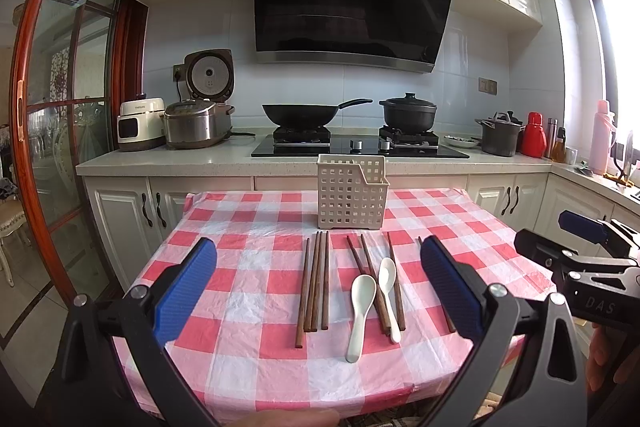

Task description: Organize utensils

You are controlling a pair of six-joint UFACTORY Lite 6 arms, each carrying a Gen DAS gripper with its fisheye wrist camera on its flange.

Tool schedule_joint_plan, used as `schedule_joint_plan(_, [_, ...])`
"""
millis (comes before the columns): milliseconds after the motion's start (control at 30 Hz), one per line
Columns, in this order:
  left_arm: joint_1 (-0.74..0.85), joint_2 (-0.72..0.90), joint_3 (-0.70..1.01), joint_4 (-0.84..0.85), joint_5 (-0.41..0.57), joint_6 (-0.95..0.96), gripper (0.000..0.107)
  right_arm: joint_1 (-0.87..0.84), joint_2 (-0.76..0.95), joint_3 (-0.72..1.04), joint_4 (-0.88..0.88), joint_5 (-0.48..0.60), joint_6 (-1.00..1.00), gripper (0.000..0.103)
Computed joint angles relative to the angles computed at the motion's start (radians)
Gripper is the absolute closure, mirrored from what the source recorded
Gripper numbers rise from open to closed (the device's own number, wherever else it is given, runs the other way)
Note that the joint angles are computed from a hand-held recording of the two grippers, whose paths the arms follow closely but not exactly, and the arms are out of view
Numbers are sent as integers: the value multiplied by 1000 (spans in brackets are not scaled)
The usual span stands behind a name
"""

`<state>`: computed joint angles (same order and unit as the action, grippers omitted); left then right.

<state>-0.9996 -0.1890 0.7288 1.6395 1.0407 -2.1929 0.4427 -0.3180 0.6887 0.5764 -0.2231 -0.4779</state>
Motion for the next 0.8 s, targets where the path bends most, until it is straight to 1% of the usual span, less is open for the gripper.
schedule_joint_plan(100, [-2,-13,-26,2,0,-11,8,-3,6,4,-14,5,16,18])
schedule_joint_plan(267, [-1,-12,-27,4,-1,-12,8,0,15,-1,-34,-8,38,18])
schedule_joint_plan(533, [-8,-12,-38,2,6,-23,8,-9,19,-1,-78,1,82,18])
schedule_joint_plan(800, [8,-10,-44,-12,-5,-17,8,-8,24,3,-72,4,77,18])
